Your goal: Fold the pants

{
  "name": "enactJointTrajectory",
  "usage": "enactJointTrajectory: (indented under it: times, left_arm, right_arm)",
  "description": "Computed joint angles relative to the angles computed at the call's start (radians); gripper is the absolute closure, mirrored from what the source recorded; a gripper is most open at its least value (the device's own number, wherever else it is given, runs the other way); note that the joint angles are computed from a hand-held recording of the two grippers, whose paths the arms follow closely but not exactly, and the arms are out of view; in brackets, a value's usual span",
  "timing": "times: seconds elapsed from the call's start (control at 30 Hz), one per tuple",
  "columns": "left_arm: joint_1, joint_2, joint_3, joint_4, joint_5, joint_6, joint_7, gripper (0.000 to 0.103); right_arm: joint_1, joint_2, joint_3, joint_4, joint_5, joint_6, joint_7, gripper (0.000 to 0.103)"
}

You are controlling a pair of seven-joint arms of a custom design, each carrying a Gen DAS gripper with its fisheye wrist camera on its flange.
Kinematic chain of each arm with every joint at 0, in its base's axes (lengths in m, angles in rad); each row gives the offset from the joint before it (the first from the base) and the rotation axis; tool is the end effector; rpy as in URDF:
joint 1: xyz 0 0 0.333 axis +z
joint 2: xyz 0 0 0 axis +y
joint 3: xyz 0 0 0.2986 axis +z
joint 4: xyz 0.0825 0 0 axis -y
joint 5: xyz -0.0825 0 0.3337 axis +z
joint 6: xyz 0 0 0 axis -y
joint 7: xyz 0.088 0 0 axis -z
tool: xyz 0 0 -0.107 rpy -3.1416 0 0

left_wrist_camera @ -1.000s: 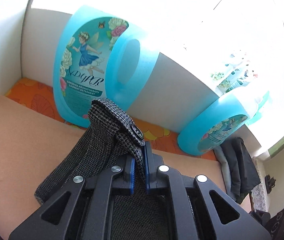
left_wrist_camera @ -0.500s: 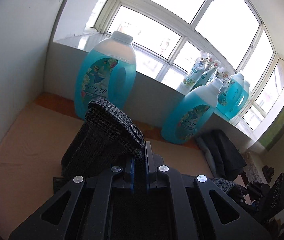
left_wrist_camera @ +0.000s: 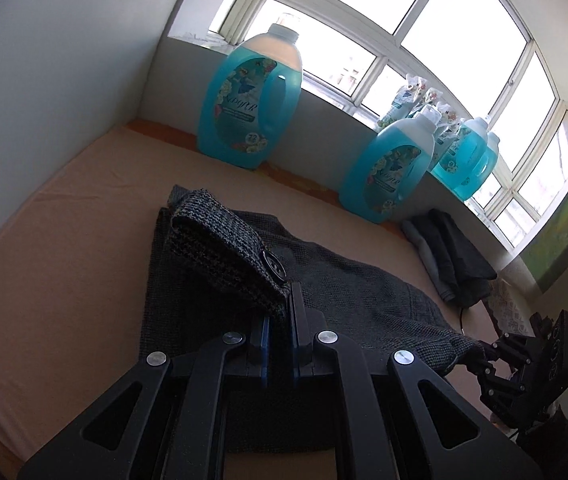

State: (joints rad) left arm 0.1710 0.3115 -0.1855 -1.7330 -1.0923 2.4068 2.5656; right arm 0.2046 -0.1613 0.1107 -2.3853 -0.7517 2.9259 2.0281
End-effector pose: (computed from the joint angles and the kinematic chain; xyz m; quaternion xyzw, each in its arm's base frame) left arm 0.6258 -0.0027 0.4506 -0.5396 0.7048 -0.4602 0.0158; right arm 0.4375 0.1897 0.4641 -0.8071 0.4545 -0.3117 0.2120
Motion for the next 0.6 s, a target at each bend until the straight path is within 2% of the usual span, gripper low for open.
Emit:
enactJointTrajectory:
  times: [0.2, 0.47, 0.57, 0.6]
  left_arm:
    - [0.011, -0.009, 0.014, -0.093, -0.004, 0.004, -0.005, 0.097]
    - [0.013, -0.011, 0.021, -0.126, -0.001, 0.007, 0.001, 0.097]
    - [0.014, -0.016, 0.021, -0.138, -0.003, 0.008, 0.019, 0.097]
    - [0.015, -0.018, 0.021, -0.143, -0.004, 0.006, 0.028, 0.097]
  right_arm:
    - [0.005, 0.002, 0.021, -0.037, -0.065, -0.024, 0.053, 0.090]
    - [0.010, 0.001, 0.031, -0.060, -0.132, -0.026, 0.161, 0.090]
    - [0.021, -0.010, 0.013, -0.076, -0.087, -0.018, 0.155, 0.090]
    - [0.028, -0.016, 0.005, -0.084, -0.054, -0.017, 0.137, 0.085]
